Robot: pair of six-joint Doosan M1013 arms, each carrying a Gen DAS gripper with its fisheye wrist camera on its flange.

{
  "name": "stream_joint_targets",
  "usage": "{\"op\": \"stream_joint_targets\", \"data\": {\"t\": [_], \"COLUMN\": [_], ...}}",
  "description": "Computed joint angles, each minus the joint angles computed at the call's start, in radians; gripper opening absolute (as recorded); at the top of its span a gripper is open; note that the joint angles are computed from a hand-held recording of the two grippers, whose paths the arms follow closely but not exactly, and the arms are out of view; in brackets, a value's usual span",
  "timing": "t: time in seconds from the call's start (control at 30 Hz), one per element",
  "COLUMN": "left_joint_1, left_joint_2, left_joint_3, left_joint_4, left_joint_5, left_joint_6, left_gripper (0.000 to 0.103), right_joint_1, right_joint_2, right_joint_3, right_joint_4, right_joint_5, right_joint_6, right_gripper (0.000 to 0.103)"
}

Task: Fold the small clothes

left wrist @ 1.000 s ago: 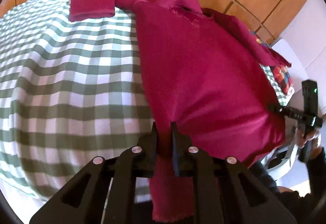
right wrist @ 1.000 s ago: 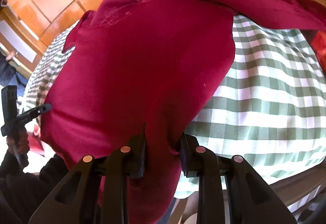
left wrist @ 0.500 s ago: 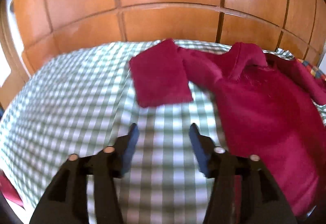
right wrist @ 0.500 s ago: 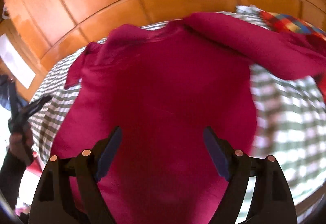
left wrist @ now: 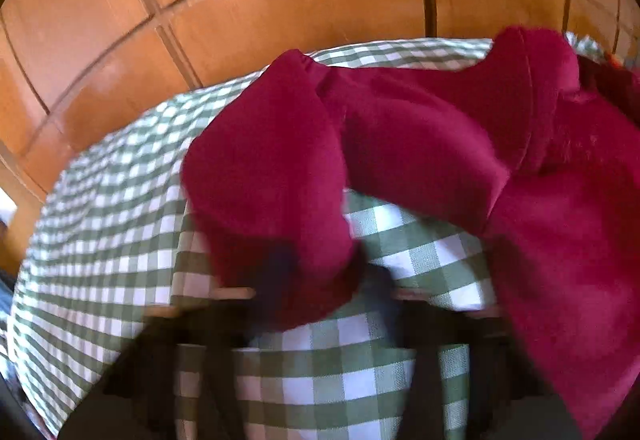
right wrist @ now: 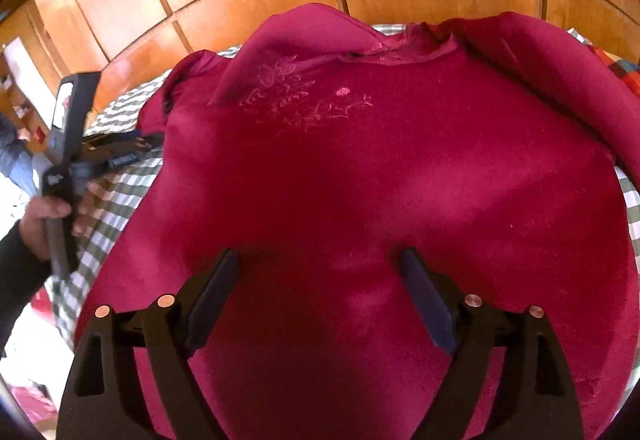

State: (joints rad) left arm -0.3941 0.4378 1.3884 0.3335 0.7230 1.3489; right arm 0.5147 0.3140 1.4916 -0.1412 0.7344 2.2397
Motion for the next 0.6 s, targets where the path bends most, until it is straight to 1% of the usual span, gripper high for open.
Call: {"op": "stream_joint_targets", "data": {"t": [0.1,0.2,0.27,0.37,0.43,0.5,0.53,0.6], "left_joint_1": [0.038,0.098,0.151,0.205,0.24,0.264,0.271,0.274], "left_joint_2": [-0.04,-0.1,-0.147,-0.198,-0.215,-0.218,-0.219,-0.207], "left_joint_3": [0.026,0.066,0.093,0.116,0.116,0.101,0.093,0.068], "left_joint_4": [-0.138,-0.334,-0.486,-0.584,-0.627,-0.623,-0.597,-0.479], "left_joint_5": [-0.038,-0.08,-0.097,-0.113,-0.11,-0.093,-0.086,-0.054], "left_joint_6": [0.004,0.03,0.05,0.039,0.027,-0.019,-0.05,-0.147], "left_gripper": [0.009,0.009,0.009,0.008,0.008,0.008,0.008,0.008], "right_joint_1": [0.015,0.024,0.024,0.026,0.026,0.028,0.028,0.03], "right_joint_2": [-0.002,0.003,0.004,0.001,-0.001,-0.001,-0.001,-0.001], "right_joint_3": [0.012,0.009,0.01,0.017,0.021,0.024,0.025,0.025], "right_joint_4": [-0.065,-0.096,-0.096,-0.107,-0.11,-0.115,-0.118,-0.124], "right_joint_5": [-0.02,-0.015,-0.02,-0.031,-0.036,-0.041,-0.042,-0.042], "right_joint_6": [0.03,0.031,0.028,0.033,0.038,0.044,0.047,0.053], "right_gripper": [0.086,0.088,0.089,0.09,0.09,0.09,0.09,0.09]}}
